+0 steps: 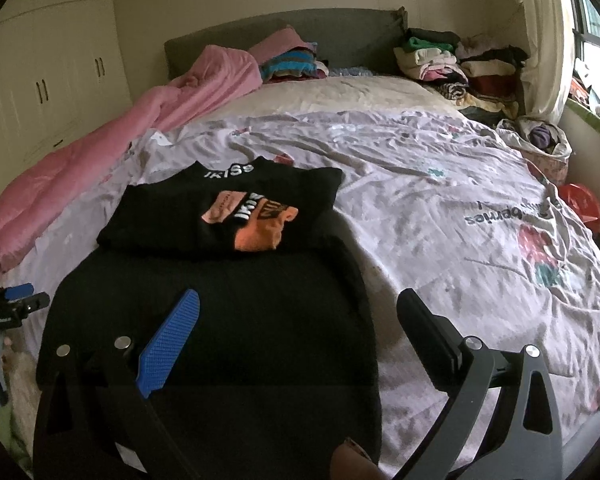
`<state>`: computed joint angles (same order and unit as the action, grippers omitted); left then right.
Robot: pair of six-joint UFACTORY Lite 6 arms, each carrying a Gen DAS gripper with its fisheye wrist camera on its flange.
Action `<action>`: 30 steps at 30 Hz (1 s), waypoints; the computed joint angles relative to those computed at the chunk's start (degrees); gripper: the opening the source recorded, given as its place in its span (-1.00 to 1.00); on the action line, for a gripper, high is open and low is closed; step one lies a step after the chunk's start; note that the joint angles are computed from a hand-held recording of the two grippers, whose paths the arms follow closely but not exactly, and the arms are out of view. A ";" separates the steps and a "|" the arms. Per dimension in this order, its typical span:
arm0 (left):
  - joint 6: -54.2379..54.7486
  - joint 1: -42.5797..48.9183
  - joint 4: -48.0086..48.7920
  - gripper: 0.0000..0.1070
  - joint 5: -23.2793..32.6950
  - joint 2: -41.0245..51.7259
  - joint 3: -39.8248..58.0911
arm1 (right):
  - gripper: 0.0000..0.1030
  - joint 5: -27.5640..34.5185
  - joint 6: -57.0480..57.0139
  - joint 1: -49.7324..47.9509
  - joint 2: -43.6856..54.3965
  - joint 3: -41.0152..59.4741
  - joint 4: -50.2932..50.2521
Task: Fold small clothes
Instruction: 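Reach the left tool to the black shirt hem and grasp it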
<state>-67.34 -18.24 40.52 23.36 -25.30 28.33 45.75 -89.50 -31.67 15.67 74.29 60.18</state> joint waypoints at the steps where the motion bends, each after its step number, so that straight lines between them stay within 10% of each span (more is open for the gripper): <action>1: 0.83 0.06 -1.16 0.75 -0.18 -0.84 -0.89 | 0.91 0.11 -0.38 -0.45 0.12 -0.13 -0.14; 5: 5.97 0.43 -7.16 0.71 -0.46 -5.26 -4.27 | 0.91 0.24 -0.99 -1.92 0.59 -0.32 -0.90; 14: 16.31 -1.40 -20.18 -0.06 0.31 -12.72 -9.79 | 0.91 1.33 -1.70 -5.00 1.68 0.34 -1.64; 30: 20.15 -7.47 -29.54 -0.34 -1.02 -13.88 -14.64 | 0.91 4.28 -5.98 -10.52 2.15 -3.03 -9.58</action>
